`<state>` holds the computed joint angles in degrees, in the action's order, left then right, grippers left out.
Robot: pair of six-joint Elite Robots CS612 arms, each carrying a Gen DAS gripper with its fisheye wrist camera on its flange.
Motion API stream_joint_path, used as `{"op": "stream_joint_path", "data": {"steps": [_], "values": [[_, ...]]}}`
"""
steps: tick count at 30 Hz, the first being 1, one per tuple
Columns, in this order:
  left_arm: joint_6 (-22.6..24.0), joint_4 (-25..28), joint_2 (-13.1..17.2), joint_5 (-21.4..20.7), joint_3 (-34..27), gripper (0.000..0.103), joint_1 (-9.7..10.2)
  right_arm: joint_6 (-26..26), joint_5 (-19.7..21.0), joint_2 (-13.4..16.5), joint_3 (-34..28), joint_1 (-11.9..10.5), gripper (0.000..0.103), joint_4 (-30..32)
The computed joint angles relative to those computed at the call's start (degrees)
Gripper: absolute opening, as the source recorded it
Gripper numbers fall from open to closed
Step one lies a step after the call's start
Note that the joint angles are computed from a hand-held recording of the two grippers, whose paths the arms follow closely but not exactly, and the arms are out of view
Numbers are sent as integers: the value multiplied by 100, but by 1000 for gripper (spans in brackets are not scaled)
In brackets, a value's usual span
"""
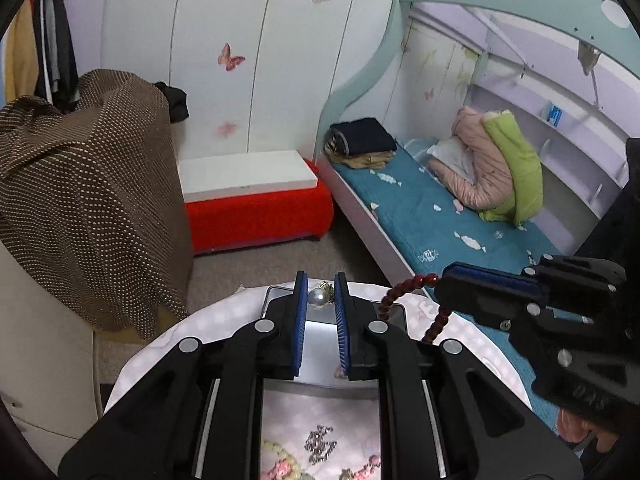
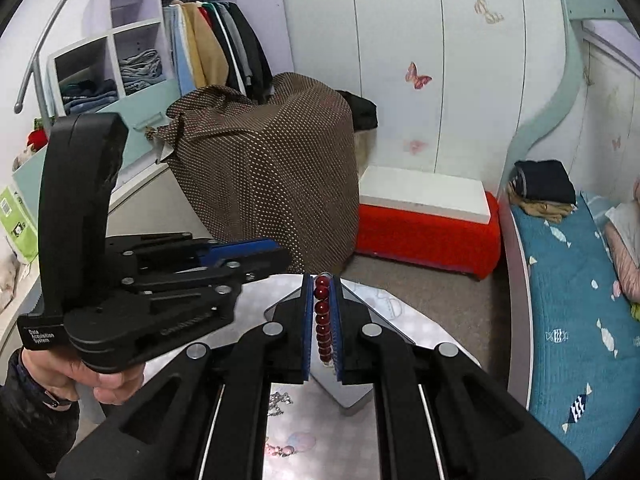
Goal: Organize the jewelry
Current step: 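Carry the red bracelet and pearl earring into the gray tin box and release, then withdraw both grippers from the box toward the remaining jewelry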
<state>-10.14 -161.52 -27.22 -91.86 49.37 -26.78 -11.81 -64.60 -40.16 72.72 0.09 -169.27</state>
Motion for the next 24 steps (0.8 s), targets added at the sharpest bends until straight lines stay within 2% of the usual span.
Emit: {"op": "stream_joint_path", "data": {"steps": [6,7,9,10,11,12,13,14,15,16,17,24], "values": [[-33,563,319,2,-582,14,14,200,71,170,-250,-24,7,355],[-47,639,352,12,-647,18,14,244,84,188,-283,-23,8,400],[-108,665,365,72,-657,44,11,378,69,230,-331,-33,12,484],[-154,618,362,182,-640,67,4,428,52,237,-345,-39,16,503],[-180,516,343,264,-585,77,3,482,47,237,-336,-45,24,488],[-200,419,313,327,-513,79,3,538,49,235,-321,-58,27,465],[-210,384,285,336,-467,82,7,623,26,225,-286,-69,39,400],[-236,312,243,389,-384,87,9,690,8,213,-251,-76,60,325],[-266,207,190,530,-276,91,1,779,-11,193,-198,-86,71,215],[-279,101,134,622,-170,92,-1,918,-36,171,-129,-98,87,44],[-298,2,77,682,-61,92,-2,1063,-55,145,-52,-112,95,-140],[-446,-959,-452,1316,1000,96,-63,1401,-171,-15,265,-139,95,-519]]}}
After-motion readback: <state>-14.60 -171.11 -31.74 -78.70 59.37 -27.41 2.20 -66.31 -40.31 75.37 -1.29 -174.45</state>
